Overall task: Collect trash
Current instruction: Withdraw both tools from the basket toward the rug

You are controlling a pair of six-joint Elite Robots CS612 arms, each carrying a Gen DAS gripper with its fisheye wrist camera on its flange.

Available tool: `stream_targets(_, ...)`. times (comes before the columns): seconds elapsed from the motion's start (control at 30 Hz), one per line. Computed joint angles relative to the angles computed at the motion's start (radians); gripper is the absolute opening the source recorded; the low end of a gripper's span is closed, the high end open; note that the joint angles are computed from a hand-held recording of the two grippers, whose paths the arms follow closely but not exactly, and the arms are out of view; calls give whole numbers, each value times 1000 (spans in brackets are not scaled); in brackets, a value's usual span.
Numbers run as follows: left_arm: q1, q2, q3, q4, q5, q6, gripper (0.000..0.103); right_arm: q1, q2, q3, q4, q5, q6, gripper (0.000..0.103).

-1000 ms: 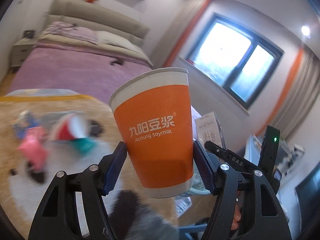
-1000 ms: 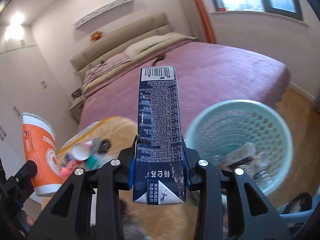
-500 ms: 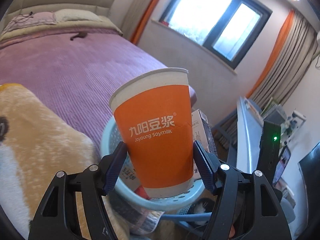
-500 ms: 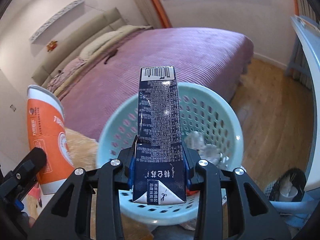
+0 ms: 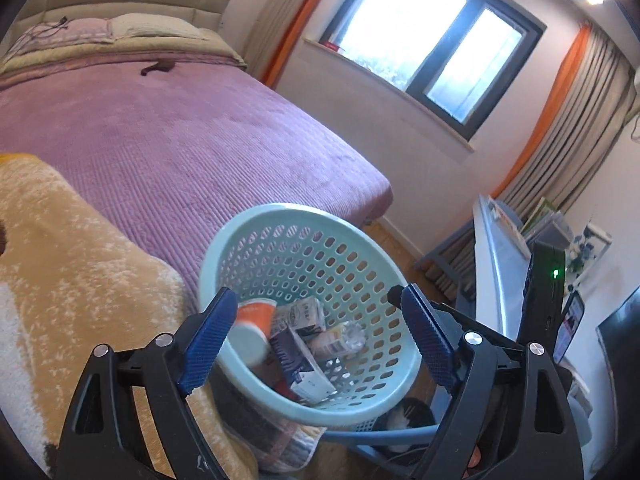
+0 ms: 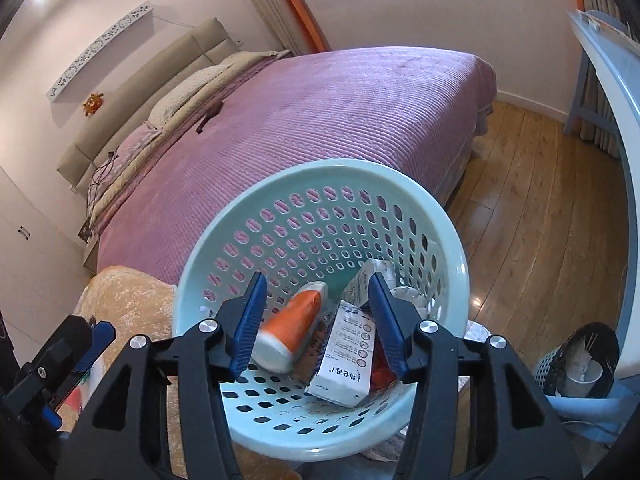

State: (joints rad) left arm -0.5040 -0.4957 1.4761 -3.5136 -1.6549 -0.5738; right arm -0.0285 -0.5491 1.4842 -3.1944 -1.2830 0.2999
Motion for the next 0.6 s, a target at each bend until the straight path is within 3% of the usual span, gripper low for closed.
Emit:
stream_targets(0.37,2,-60,120,-138,81,-19,82,33,-27,27,-36,38,-40,50)
stream_targets(0.6,16,-120,244,-228,209,-56,81,73,-43,34,-48,75,-105,50)
